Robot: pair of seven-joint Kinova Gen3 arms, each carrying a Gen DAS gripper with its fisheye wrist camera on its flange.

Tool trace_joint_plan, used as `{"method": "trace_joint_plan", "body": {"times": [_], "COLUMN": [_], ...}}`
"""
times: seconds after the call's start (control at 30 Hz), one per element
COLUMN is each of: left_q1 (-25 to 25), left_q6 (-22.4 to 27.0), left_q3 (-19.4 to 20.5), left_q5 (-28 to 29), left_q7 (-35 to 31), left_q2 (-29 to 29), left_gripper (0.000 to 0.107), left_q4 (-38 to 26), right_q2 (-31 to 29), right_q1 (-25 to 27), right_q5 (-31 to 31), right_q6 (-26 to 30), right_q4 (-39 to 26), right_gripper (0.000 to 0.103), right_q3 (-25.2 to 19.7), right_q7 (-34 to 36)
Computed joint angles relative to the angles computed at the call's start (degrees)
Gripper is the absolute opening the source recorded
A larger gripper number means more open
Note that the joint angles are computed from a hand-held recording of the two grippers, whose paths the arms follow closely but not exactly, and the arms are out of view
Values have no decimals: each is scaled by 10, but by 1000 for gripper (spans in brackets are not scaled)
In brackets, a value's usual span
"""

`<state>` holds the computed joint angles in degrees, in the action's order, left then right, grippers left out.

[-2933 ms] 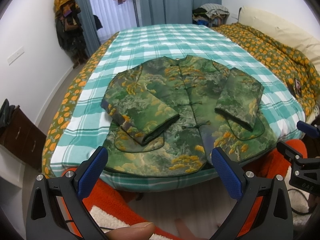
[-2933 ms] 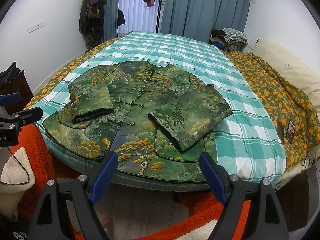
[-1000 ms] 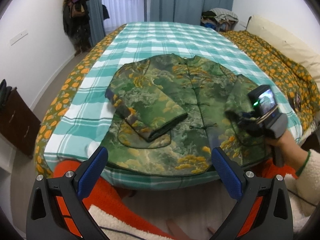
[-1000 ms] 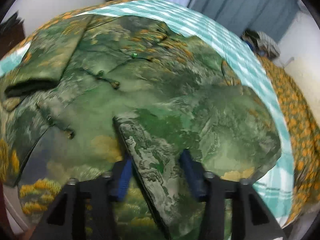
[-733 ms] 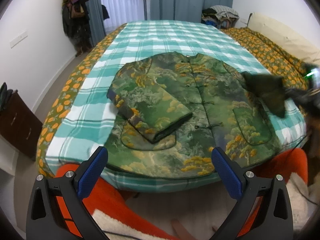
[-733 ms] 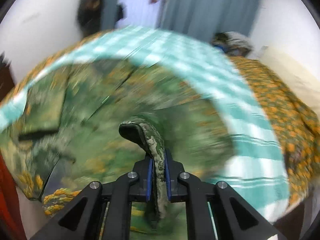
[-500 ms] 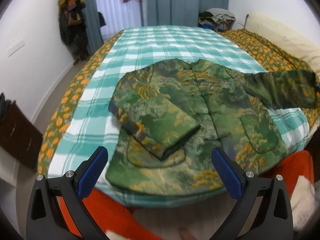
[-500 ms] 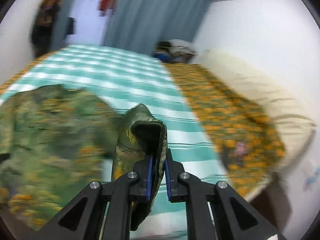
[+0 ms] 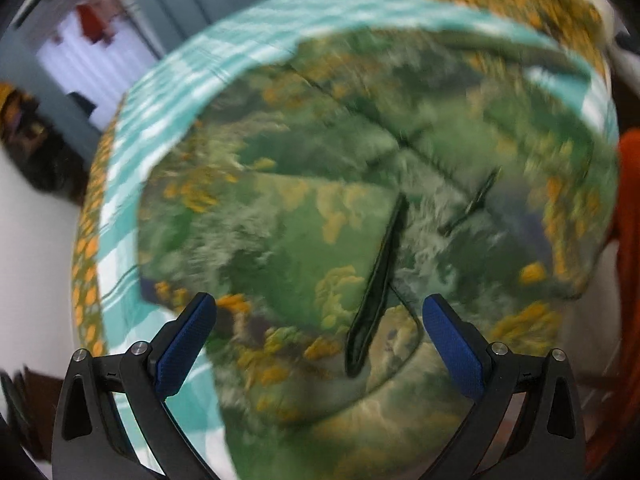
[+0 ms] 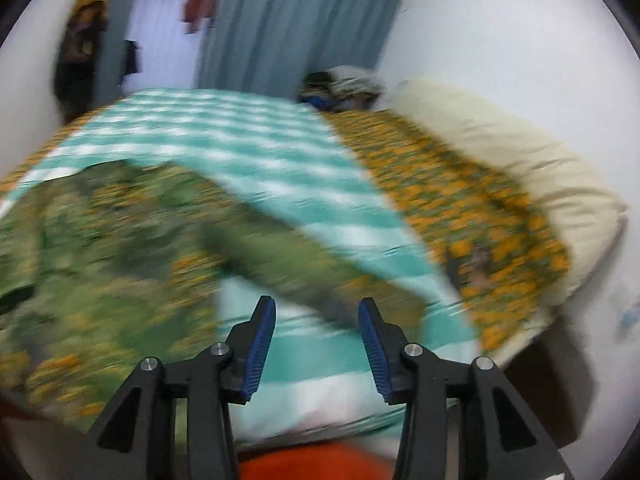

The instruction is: Fold large clothes

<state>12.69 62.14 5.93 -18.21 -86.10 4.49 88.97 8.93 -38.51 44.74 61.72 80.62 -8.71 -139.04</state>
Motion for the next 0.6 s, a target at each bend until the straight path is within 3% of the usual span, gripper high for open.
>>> {"method": "trace_joint_plan", "body": {"times": [0.13, 0.2, 0.27, 0.3, 0.43, 0.6], "left_q1": [27, -14, -67, -86, -110, -195], "left_q6": [-1, -6, -3, -3, -20, -12], "left_q3": [-46, -35, -8, -5, -54, -109], "left_q5": [6, 47, 94, 117, 167, 192], "left_q7": [-3, -24, -28, -32, -25, 9], "left_q2": [50, 51, 45, 37, -26, -83], "left_gripper": [102, 85, 30, 11, 10, 10], "left_q4": [-12, -15, -18, -18, -11, -42], "right_q2": [4, 6, 8, 8, 11, 12], "right_q1": [-24, -33, -49, -55, -70, -79], "right_q5": [-43, -59, -60, -60, -55, -57], "right_q6": [-38, -50, -52, -54, -62, -77], "right_q4": [22, 25, 26, 27, 26, 31], "right_gripper": [44, 44, 44, 44, 44, 44], "right_q3": [-26, -31, -35, -36, -34, -32], "right_q7": [-6, 12, 22, 28, 38, 46]}}
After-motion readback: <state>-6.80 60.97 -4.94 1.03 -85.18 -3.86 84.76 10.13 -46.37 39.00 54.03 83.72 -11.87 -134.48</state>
